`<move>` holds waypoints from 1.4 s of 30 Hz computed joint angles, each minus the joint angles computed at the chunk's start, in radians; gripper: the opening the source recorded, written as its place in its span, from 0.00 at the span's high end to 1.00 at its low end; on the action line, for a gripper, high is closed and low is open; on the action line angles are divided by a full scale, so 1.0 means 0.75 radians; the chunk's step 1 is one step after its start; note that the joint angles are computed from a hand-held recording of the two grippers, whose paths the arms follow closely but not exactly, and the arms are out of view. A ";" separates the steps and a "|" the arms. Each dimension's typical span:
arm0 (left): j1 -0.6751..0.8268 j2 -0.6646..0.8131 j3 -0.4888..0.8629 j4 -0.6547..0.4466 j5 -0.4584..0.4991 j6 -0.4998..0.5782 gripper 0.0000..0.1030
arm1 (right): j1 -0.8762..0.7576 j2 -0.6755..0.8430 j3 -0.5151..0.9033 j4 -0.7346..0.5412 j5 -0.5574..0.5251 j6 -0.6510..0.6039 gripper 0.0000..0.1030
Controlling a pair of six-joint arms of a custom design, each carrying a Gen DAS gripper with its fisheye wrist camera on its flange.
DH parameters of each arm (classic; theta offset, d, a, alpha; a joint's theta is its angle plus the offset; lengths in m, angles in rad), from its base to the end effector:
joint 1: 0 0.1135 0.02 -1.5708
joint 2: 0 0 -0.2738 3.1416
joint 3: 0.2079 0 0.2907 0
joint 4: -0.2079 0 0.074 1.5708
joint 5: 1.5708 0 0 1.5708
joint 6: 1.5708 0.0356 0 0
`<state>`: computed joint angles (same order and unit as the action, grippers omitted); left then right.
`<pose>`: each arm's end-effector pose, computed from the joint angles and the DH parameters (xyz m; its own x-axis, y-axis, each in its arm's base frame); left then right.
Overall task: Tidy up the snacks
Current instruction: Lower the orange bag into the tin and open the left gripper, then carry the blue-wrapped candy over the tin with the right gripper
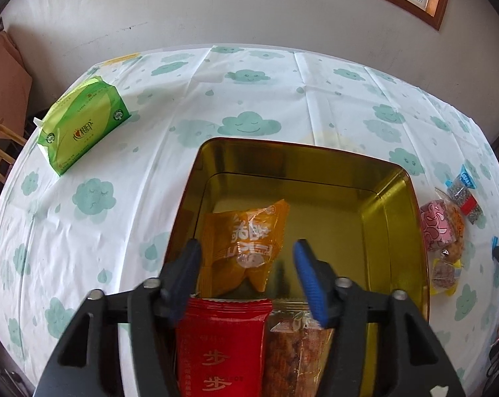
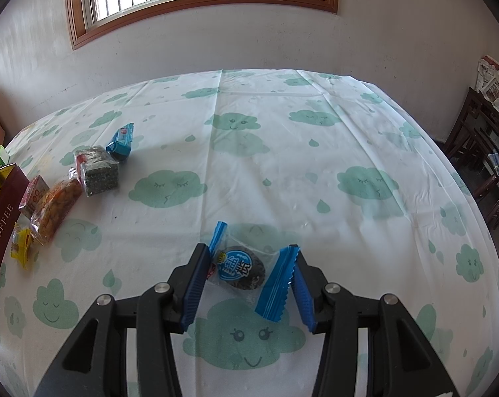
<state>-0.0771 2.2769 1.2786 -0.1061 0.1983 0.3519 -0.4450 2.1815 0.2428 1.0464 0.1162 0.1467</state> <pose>0.4493 -0.0417 0.0180 -0.7795 0.3992 -0.4828 0.4608 0.8875 -0.0102 0.1781 -0.0895 -0.0343 -0.6230 0.4580 -0.6341 0.5907 0.8069 0.0024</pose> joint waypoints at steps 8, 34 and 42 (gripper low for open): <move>0.046 -0.174 -0.143 0.061 0.046 0.003 0.34 | -0.003 0.005 -0.001 0.005 0.002 -0.005 0.52; 0.336 -0.533 -0.535 0.198 0.088 -0.034 0.11 | 0.018 -0.160 -0.046 -0.096 0.046 -0.015 0.67; 0.325 -0.532 -0.590 0.259 0.066 -0.011 0.11 | -0.030 -0.225 -0.080 -0.127 -0.003 -0.024 0.75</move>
